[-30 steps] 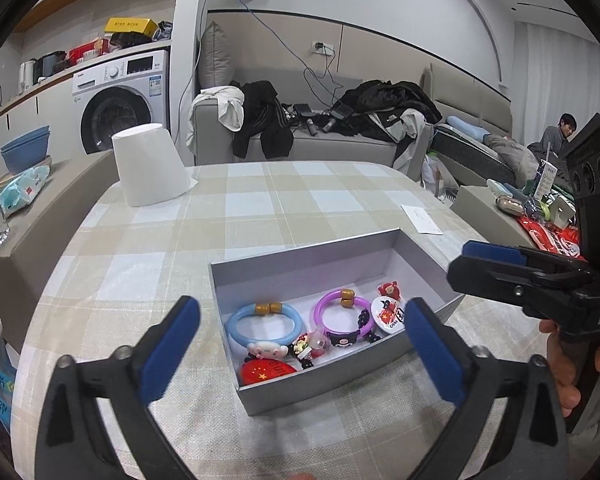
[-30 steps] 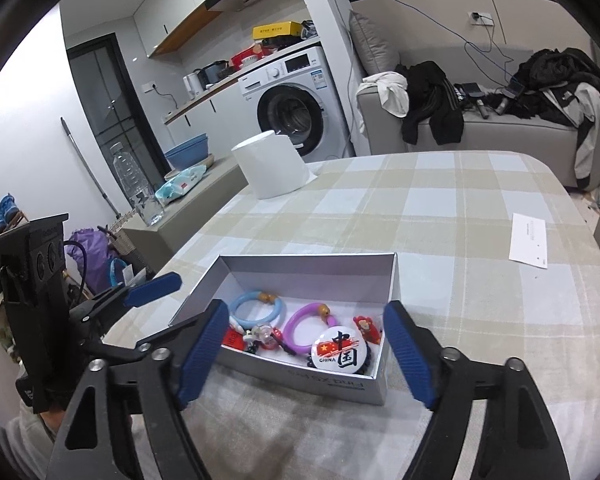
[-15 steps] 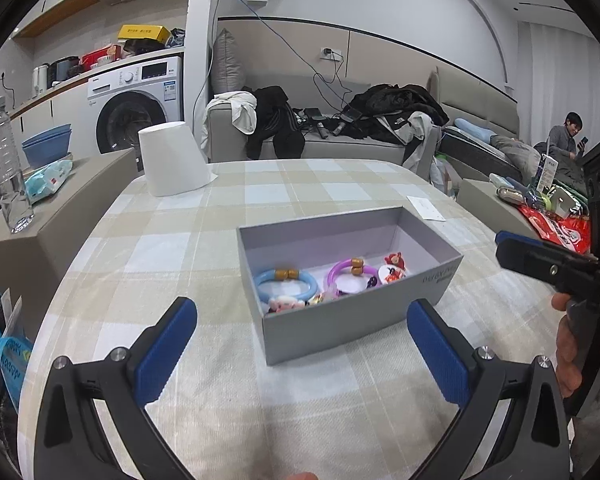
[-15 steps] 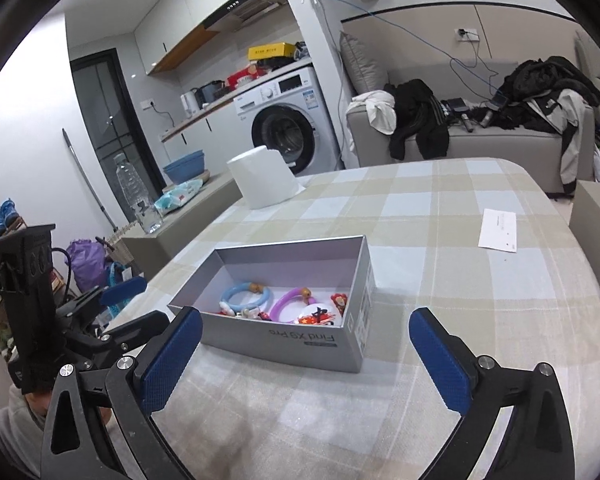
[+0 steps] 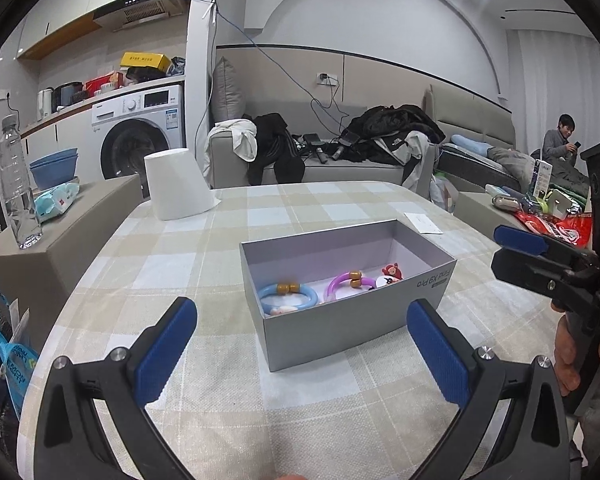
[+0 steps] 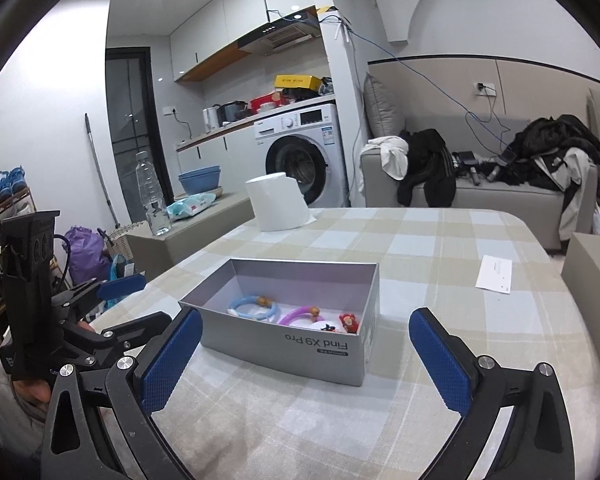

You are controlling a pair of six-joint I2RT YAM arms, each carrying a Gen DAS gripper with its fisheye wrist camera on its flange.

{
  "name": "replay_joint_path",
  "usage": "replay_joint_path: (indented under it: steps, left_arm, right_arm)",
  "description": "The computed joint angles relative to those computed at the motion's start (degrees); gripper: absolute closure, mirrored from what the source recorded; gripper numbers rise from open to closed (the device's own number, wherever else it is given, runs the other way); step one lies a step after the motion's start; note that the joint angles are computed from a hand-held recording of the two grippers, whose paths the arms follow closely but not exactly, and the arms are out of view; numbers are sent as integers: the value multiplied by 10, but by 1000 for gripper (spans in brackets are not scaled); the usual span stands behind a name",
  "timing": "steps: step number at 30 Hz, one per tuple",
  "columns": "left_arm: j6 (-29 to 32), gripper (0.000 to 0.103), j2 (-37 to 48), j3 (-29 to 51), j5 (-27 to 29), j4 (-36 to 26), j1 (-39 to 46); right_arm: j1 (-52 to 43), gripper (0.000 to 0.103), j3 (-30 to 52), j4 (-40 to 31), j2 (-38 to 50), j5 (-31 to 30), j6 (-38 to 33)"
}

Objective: Organize jewelry

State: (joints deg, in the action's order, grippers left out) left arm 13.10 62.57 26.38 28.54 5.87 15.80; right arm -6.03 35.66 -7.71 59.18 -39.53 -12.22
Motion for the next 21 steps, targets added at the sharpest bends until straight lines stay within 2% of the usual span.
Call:
replay_joint_path:
  steps: [7,21]
  left_arm:
    - [-2,1,6,1,26,7,16]
    - [-1,1,-3,-5,12,8,8]
  right_arm:
    - [16,0,-19,16,-13,16,-16]
    - [14,0,-23,15,-20,14,-22]
